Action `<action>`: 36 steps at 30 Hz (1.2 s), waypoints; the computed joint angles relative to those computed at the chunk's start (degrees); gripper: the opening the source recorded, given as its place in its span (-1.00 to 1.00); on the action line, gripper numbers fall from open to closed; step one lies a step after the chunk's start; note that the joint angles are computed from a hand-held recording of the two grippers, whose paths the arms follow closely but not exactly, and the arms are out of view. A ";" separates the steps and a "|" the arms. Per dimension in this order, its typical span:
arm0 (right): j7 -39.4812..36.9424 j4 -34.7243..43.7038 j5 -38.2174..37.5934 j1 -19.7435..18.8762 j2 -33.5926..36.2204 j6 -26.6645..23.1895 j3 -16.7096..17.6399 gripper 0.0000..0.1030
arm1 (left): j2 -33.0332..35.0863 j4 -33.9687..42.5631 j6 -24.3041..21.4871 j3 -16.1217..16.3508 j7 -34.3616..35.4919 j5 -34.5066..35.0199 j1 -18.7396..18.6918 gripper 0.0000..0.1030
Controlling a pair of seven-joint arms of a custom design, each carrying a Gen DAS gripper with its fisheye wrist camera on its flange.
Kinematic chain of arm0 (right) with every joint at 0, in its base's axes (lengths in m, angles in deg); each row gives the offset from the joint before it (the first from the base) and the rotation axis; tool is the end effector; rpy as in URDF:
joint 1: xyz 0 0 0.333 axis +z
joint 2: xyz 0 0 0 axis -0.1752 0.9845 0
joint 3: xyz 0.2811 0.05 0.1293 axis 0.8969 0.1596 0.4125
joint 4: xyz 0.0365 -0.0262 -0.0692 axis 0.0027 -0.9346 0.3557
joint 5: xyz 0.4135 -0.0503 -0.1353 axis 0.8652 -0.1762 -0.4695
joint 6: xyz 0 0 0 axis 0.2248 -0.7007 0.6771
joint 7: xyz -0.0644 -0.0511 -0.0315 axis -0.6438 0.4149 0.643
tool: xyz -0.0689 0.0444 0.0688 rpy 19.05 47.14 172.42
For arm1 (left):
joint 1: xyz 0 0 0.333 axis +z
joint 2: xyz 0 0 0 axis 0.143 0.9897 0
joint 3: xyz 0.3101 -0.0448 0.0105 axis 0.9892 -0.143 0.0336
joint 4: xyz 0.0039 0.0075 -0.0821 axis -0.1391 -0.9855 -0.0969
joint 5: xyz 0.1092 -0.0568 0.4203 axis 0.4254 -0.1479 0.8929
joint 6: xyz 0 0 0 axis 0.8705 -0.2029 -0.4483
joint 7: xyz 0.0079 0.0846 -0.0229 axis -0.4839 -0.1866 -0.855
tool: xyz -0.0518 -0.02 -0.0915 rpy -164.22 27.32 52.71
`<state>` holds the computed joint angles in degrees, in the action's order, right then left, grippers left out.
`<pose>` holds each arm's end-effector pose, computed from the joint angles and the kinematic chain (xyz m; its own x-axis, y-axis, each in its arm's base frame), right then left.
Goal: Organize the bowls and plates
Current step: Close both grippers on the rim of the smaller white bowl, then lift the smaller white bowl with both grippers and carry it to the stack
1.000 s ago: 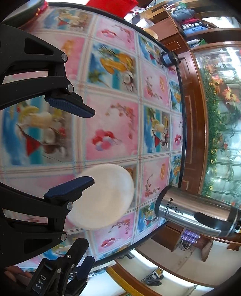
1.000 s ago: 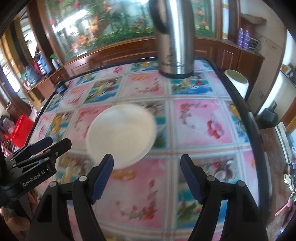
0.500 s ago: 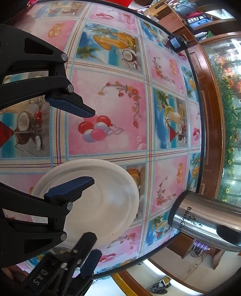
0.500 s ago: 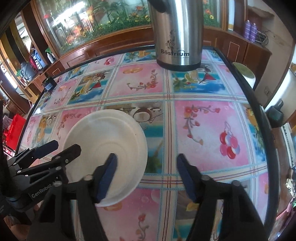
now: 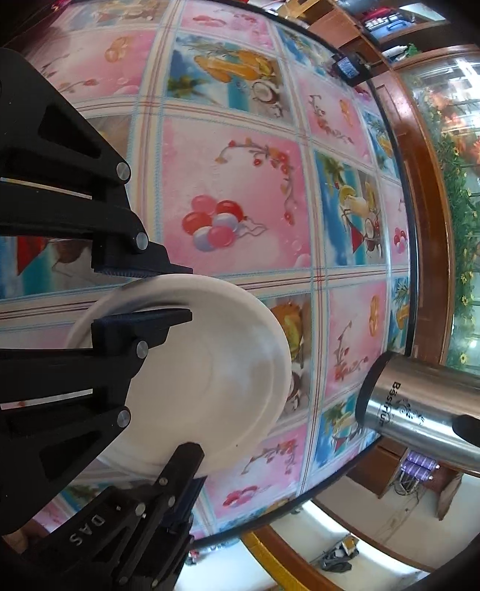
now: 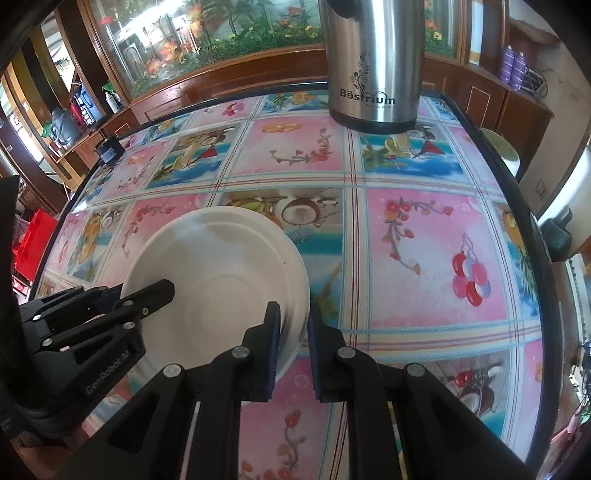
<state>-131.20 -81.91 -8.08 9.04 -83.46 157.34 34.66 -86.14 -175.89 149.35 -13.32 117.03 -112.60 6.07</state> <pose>0.4409 0.2571 0.4293 -0.6065 -0.7783 -0.1626 -0.6137 0.5883 -0.5265 0.6167 -0.1203 0.4494 -0.8041 -0.5873 0.0925 -0.5559 0.6875 -0.4671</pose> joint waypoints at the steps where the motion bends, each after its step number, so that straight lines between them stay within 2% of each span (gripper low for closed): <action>1: 0.26 -0.19 0.17 0.19 -0.22 -0.14 0.17 -0.74 | -0.30 -0.21 -0.43 0.14 0.28 -0.18 0.15 -0.72; 9: 2.81 0.38 0.13 2.26 -0.55 -2.26 2.16 -0.74 | -4.93 -4.71 -1.43 2.06 4.84 -2.17 1.63 -0.73; 18: 6.05 4.91 -1.50 5.81 2.38 -5.96 4.21 -0.74 | -9.37 -8.25 -2.68 5.25 10.31 -4.50 4.24 -0.73; 36: 9.70 15.63 -5.27 13.37 11.69 -10.65 4.69 -0.74 | -11.69 -9.36 -6.57 9.59 17.30 -6.79 10.23 -0.72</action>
<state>-121.50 -66.29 -13.35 22.41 -71.76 146.69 39.35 -97.84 -185.25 142.78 -3.73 134.34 -119.39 16.29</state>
